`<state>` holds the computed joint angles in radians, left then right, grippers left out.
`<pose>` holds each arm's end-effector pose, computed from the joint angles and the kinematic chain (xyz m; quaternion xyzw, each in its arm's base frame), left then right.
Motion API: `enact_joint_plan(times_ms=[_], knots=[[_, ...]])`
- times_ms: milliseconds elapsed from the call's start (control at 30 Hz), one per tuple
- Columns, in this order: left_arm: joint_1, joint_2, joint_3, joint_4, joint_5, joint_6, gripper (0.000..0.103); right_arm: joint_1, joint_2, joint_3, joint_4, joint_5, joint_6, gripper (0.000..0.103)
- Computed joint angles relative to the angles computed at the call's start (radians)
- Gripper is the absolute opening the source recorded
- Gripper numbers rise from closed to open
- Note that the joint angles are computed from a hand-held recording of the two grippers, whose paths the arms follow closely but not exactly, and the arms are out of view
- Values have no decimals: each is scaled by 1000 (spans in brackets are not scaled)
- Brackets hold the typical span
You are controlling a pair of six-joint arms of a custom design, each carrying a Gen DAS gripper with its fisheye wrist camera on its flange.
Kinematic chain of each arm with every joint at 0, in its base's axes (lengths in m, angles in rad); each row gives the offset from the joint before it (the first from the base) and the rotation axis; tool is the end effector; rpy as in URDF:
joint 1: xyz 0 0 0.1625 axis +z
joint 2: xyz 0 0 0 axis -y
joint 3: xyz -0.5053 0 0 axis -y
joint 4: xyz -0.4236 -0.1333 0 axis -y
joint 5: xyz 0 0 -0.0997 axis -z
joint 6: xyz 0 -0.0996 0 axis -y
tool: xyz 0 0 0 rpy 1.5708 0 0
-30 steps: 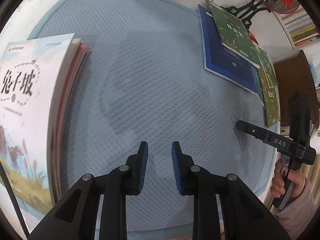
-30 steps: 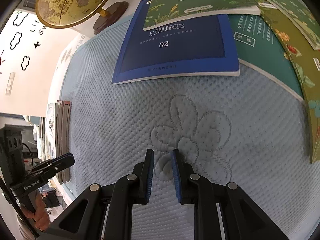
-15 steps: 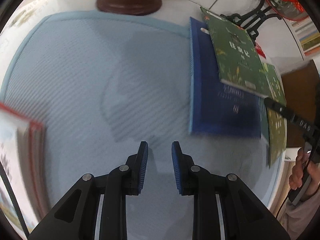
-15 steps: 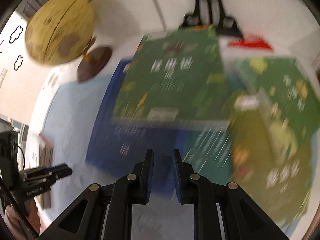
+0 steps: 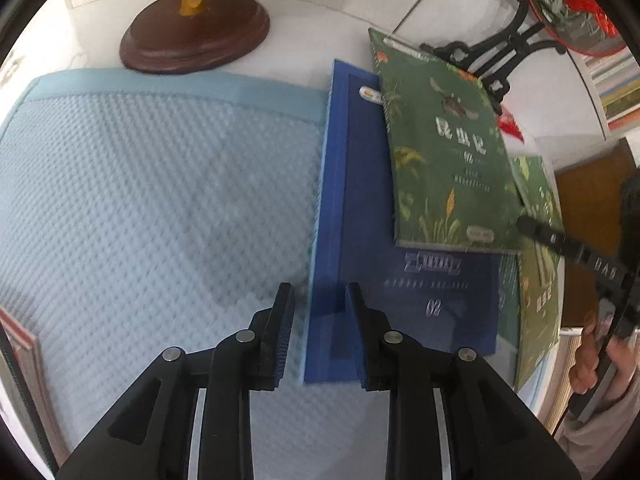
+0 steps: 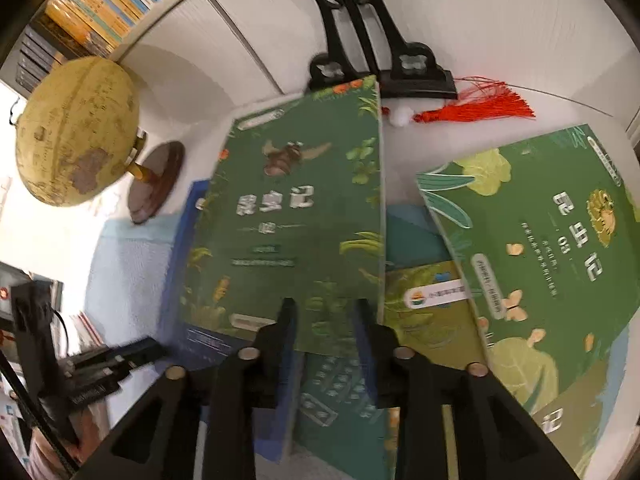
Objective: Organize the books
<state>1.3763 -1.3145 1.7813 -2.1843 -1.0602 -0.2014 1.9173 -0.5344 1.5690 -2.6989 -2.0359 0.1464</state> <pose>0.0592 -0.6412 0.3893 -0.0218 0.9649 -0.1191 0.2330 0.3411 -0.6836 -0.0236 0.0864 -0.9682 0.1003 0.2122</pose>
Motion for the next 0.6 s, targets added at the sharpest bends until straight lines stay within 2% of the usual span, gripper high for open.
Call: enact_joint_plan(times_ms=[67, 100, 133, 200, 267, 333, 400, 467, 533, 600], knots=[[-1, 15, -8, -20, -6, 3, 26, -6, -3, -2, 3, 16, -16, 30], [-4, 26, -15, -23, 2, 5, 26, -7, -2, -5, 3, 12, -18, 34], [-10, 31, -16, -29, 16, 5, 26, -5, 2, -14, 11, -1, -16, 43], [-15, 37, -19, -31, 28, 11, 28, 3, 17, -42, 31, -44, -22, 45], [-18, 40, -18, -53, 39, 28, 28, -2, 25, -58, 22, -5, -37, 47], [-24, 42, -17, -96, 58, 34, 28, -4, 36, -81, 35, -8, -29, 65], [-20, 48, -35, -102, 23, 45, 28, -1, 50, -102, 48, -37, -29, 66], [-18, 74, -70, -63, -26, 76, 30, -7, 49, -107, 65, 2, -24, 66], [-23, 103, -89, -46, -18, 110, 30, -4, 54, -112, 79, 3, -22, 67], [-29, 124, -92, -88, -7, 141, 30, -6, 57, -115, 92, 3, -15, 67]])
